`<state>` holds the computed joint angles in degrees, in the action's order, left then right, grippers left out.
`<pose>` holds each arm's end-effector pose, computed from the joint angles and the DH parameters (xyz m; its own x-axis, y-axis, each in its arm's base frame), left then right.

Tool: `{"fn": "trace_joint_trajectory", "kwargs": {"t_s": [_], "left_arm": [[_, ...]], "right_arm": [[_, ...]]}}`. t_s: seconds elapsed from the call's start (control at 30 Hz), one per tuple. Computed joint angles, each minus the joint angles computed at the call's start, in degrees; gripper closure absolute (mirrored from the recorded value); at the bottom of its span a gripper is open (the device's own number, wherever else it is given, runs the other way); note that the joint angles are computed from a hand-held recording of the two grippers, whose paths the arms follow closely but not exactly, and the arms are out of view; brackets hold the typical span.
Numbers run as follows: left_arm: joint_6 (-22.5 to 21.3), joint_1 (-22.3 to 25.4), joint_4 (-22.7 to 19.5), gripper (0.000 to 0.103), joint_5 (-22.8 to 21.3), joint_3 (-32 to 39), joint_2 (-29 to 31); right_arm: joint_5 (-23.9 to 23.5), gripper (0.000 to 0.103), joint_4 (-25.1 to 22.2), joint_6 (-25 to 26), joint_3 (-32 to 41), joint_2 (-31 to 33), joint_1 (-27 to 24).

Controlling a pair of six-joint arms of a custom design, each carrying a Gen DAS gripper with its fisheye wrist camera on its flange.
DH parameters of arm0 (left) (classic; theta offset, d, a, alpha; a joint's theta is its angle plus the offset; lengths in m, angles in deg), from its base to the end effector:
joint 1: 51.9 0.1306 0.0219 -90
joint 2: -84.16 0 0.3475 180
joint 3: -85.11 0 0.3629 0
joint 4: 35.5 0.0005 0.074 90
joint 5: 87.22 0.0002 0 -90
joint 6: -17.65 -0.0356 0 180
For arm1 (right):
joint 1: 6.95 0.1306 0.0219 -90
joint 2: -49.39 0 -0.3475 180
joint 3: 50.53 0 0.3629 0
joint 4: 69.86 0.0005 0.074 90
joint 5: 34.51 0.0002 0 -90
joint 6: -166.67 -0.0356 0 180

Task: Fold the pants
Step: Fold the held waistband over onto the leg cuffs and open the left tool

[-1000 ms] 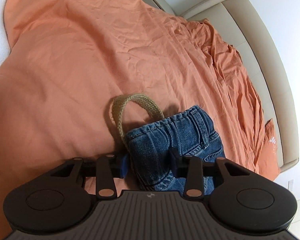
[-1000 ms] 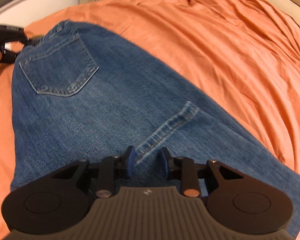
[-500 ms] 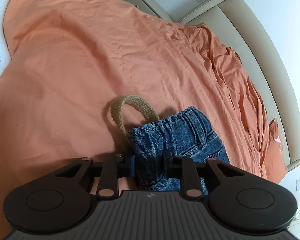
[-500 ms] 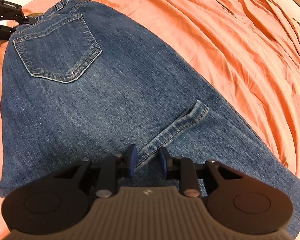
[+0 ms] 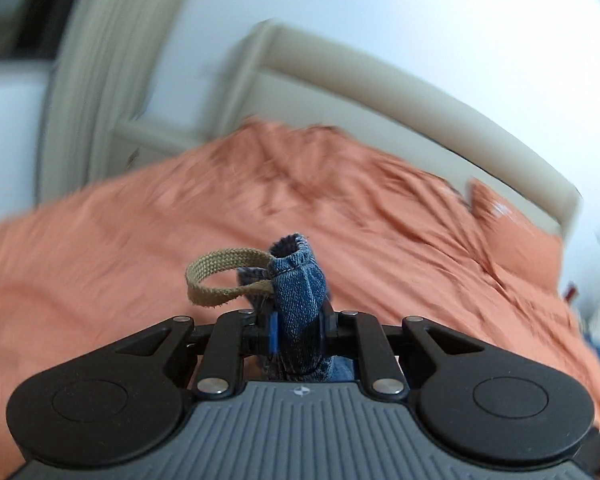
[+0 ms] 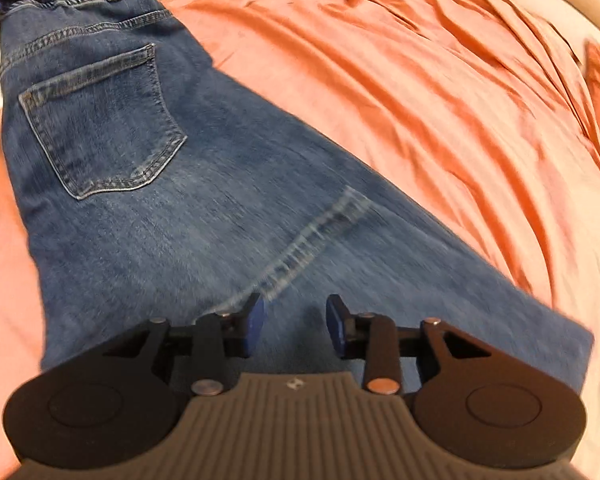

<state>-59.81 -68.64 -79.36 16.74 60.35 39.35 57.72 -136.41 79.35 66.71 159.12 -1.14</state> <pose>0.6759 -0.2128 0.4559 -0.4840 -0.0745 -0.8719 0.3952 0.8704 -0.2937 0.5525 0.0543 0.4111 -0.8484 -0.1333 -0.5123 -0.1210 0.9910 -0.0574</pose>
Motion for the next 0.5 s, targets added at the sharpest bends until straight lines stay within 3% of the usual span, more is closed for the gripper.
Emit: {"fn": "trace_joint_trajectory", "kwargs": {"t_s": [0.17, 0.27, 0.33, 0.43, 0.5], "left_arm": [[-15.5, -7.1, -4.9, 0.084, -3.8, 3.5, -0.8], [-23.1, -10.7, -11.5, 0.084, -5.5, 10.3, 2.6], [-26.5, -12.6, -15.4, 0.084, -5.8, 13.2, 4.6], [-29.8, -14.9, -18.4, 0.084, -6.2, 11.5, 5.0], [-31.2, -16.2, -17.4, 0.084, -6.7, 5.3, 2.8]], "right_arm": [[-4.1, 0.071, 1.0, -4.2, -7.1, -7.8, -2.7], [-5.5, 0.07, 2.2, -5.1, -11.7, -12.2, -3.5], [-5.7, 0.07, 2.7, -5.5, -14.7, -14.9, -3.9], [-5.3, 0.07, 3.0, -6.1, -17.9, -17.3, -4.4], [-5.5, 0.07, 3.3, -6.8, -20.2, -18.9, -4.9]]}}
